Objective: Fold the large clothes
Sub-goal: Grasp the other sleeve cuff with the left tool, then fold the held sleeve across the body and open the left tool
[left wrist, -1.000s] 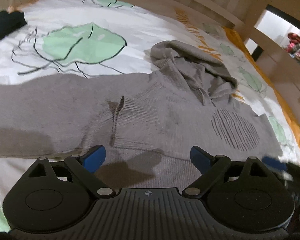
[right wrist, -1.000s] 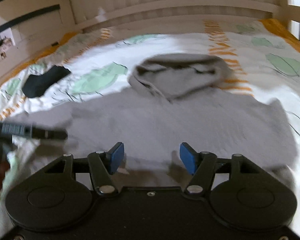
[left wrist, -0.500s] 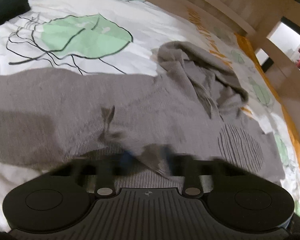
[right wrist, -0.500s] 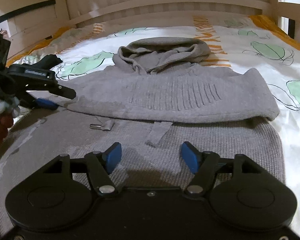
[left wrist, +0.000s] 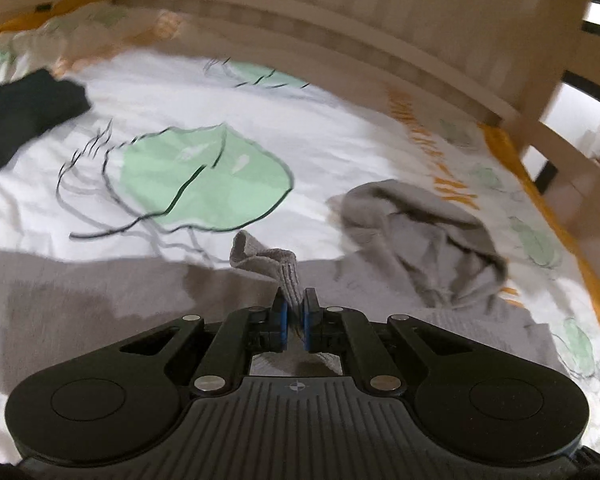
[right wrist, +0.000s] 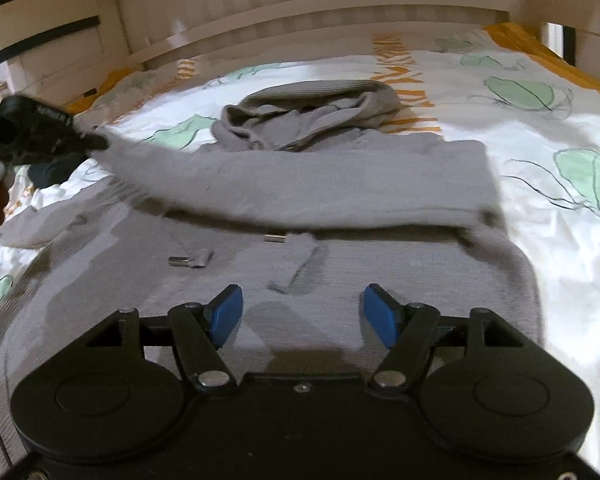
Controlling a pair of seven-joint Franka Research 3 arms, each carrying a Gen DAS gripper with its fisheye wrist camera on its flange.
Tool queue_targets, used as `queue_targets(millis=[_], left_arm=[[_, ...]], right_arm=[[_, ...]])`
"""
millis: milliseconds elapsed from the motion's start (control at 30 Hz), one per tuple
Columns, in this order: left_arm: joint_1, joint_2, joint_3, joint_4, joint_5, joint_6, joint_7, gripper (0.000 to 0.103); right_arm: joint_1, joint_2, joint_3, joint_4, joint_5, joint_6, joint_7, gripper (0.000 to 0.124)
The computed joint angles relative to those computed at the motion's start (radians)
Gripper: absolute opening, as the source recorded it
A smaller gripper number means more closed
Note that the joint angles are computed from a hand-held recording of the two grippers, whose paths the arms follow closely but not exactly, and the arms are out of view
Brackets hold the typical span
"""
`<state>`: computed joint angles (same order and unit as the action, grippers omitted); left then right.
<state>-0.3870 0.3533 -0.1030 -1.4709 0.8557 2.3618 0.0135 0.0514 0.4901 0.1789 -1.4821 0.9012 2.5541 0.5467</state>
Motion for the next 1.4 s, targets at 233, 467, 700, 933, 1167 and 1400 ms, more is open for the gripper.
queue_targets(millis=[233,467,700,933,1167,1400], left_arm=[[0.002,0.018,-0.001,0.009,-0.019,-0.010,0.045,0.007],[0.013,0.011,-0.003,-0.021,-0.042,0.005,0.064,0.007],[0.027,-0.022,-0.013,-0.086,-0.078,0.037,0.070,0.009],[0.040,-0.084,-0.030,-0.180,-0.107,0.019,0.081,0.035],[0.066,-0.182,-0.055,-0.335,-0.074,0.057,0.029,0.045],[0.079,-0.253,-0.091,-0.393,-0.082,0.038,0.057,0.051]], right_arm=[[0.020,0.095,-0.009,0.140,-0.061,0.030,0.078,0.072],[0.069,0.176,-0.104,0.229,-0.241,0.160,0.367,0.064],[0.015,0.102,-0.041,0.127,-0.290,0.194,0.352,0.066],[0.012,0.137,0.005,0.209,-0.256,0.199,0.303,0.071],[0.053,0.203,-0.036,0.242,-0.388,0.189,0.336,0.073],[0.057,0.180,-0.039,0.226,-0.420,0.190,0.360,0.077]])
